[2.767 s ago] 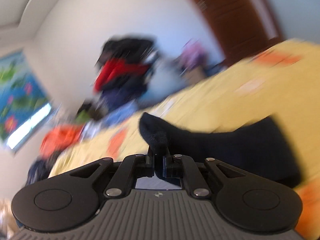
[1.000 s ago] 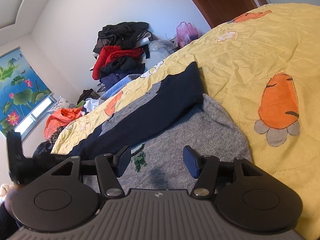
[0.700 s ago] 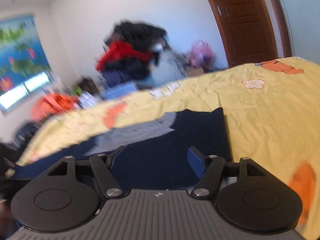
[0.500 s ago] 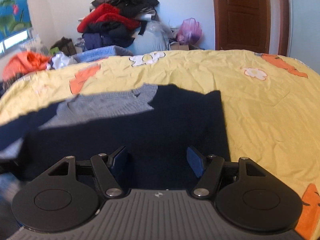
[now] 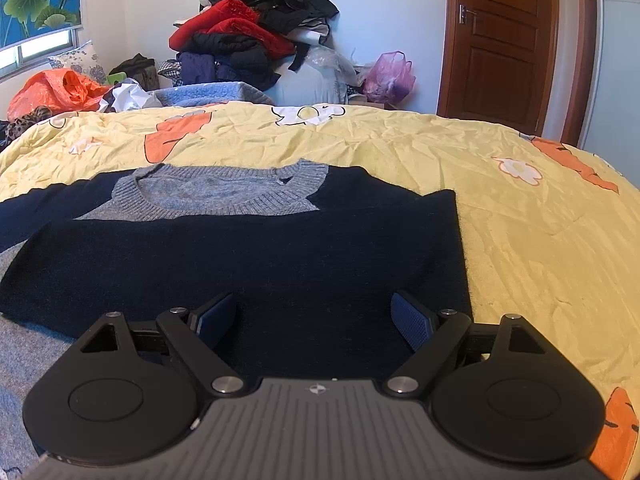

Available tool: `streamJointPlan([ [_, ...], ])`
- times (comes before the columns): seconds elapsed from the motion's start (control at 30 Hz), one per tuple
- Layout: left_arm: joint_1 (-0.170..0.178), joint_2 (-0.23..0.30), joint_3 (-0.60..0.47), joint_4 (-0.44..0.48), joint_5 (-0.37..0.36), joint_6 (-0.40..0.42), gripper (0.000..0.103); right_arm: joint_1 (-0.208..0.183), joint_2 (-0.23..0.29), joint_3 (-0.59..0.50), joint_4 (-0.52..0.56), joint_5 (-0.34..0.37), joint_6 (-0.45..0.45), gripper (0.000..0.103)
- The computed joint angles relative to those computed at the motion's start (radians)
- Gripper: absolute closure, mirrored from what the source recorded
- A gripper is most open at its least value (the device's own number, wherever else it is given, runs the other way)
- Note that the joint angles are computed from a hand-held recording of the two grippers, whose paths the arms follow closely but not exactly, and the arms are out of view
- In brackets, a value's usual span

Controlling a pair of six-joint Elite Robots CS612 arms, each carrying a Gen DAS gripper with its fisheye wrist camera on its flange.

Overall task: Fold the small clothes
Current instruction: 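Grasp the cuff of the other navy sleeve with the left tool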

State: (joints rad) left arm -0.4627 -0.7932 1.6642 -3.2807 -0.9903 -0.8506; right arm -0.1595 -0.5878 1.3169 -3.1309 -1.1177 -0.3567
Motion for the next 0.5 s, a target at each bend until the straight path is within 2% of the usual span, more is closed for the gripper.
streamJointPlan([
  [0.17, 0.074, -0.065, 0.128, -0.006, 0.023, -0.346, 0.088, -0.001, 0.000, -0.001, 0.001, 0.003, 0.001, 0.017],
  [0.3, 0.123, -0.075, 0.189, -0.078, 0.012, -0.527, 0.087, -0.001, 0.000, -0.001, 0.002, 0.003, 0.000, 0.016],
  [0.37, 0.142, -0.071, 0.209, -0.113, -0.004, -0.614, 0.080, -0.001, 0.000, 0.000, 0.001, 0.003, 0.000, 0.016],
  [0.4, 0.150, -0.067, 0.218, -0.139, -0.013, -0.656, 0.068, -0.001, 0.000, 0.000, 0.001, 0.004, 0.000, 0.016],
  [0.43, 0.157, -0.064, 0.226, -0.158, -0.018, -0.703, 0.047, -0.001, 0.000, 0.000, 0.001, 0.003, 0.000, 0.016],
  [0.5, 0.161, -0.055, 0.238, -0.196, 0.014, -0.771, 0.030, -0.001, 0.000, 0.000, 0.001, 0.003, 0.000, 0.016],
])
